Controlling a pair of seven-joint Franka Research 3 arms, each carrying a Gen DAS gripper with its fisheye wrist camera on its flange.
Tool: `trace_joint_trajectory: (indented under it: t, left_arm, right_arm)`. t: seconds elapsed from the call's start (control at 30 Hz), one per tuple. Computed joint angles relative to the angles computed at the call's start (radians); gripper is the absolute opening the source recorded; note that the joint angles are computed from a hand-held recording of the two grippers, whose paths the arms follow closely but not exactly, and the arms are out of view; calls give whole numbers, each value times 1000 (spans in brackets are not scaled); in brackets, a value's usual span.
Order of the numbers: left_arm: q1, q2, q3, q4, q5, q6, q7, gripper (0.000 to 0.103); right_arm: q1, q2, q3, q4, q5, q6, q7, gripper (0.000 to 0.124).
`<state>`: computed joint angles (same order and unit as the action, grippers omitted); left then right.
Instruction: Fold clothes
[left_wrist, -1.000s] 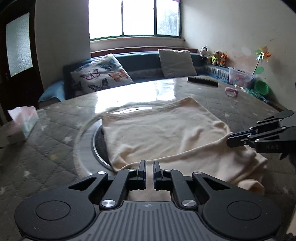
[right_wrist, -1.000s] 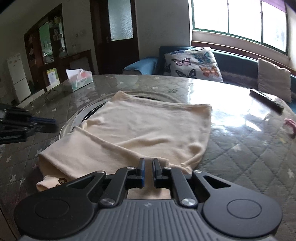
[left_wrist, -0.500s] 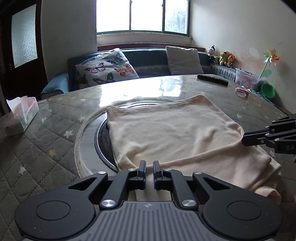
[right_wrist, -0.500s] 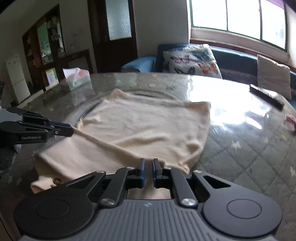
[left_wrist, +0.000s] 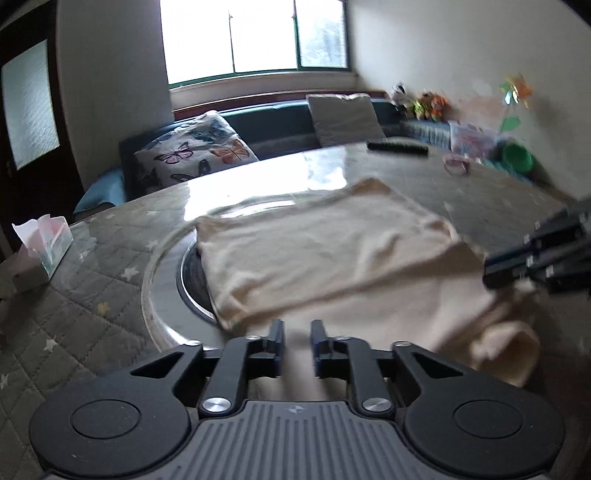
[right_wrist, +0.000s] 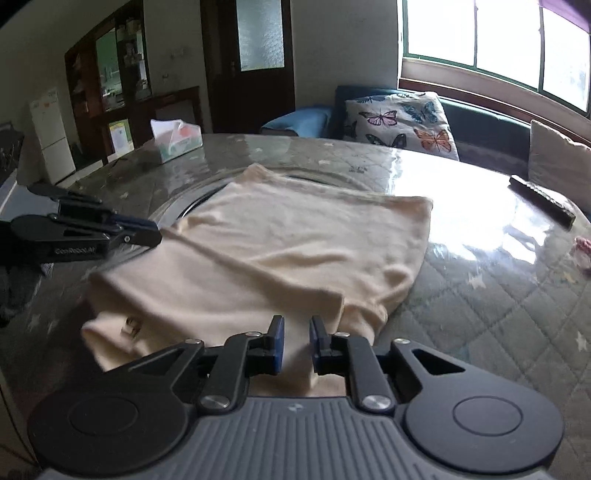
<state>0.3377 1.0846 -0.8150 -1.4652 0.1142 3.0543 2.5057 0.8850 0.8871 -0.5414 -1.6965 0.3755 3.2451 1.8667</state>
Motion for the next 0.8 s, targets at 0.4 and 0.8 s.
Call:
trace_joint_trajectory:
  t: [0.4,0.8]
  left_arm:
    - [106,-56,-10,-192,209,139,-9,24]
    - [243,-16,-114,-337,426,151,153,45]
  right_arm:
    - [65,-9,-43,-64,57,16,-22,17]
    - [123,-27,-93,-107,96,58,-57,18]
